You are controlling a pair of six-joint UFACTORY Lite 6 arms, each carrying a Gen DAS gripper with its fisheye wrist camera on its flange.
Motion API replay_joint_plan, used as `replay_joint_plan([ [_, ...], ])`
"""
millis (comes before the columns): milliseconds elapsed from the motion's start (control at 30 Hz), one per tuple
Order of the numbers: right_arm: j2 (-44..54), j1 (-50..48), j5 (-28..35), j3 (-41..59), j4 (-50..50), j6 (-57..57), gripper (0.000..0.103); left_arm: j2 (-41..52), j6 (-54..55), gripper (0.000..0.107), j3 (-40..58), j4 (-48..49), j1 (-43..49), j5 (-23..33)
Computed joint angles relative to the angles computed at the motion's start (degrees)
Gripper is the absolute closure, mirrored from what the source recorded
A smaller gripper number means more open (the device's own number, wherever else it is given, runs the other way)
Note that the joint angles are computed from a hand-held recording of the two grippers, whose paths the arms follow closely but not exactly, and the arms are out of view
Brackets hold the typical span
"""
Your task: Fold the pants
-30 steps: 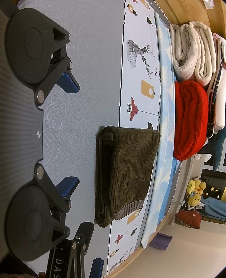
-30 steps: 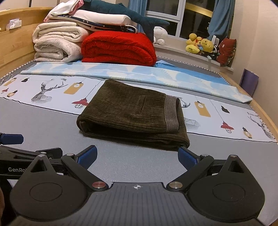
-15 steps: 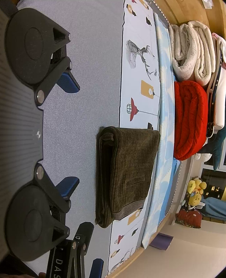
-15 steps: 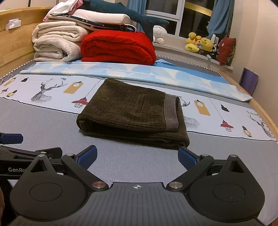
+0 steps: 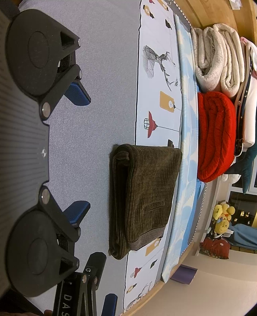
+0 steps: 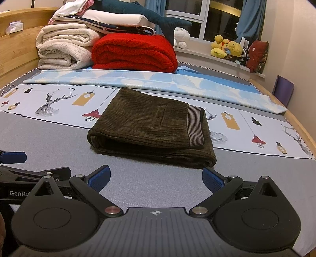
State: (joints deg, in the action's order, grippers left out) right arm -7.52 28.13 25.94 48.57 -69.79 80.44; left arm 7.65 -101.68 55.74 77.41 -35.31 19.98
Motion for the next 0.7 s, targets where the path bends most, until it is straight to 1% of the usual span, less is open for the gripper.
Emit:
replay_joint_plan([
  [700,0.0,-0.2,-0.6,-1.0,-0.7,1.1,0.004,-0.2,-0.2,0.005,-0.6,0.6,0.4,-0.4],
])
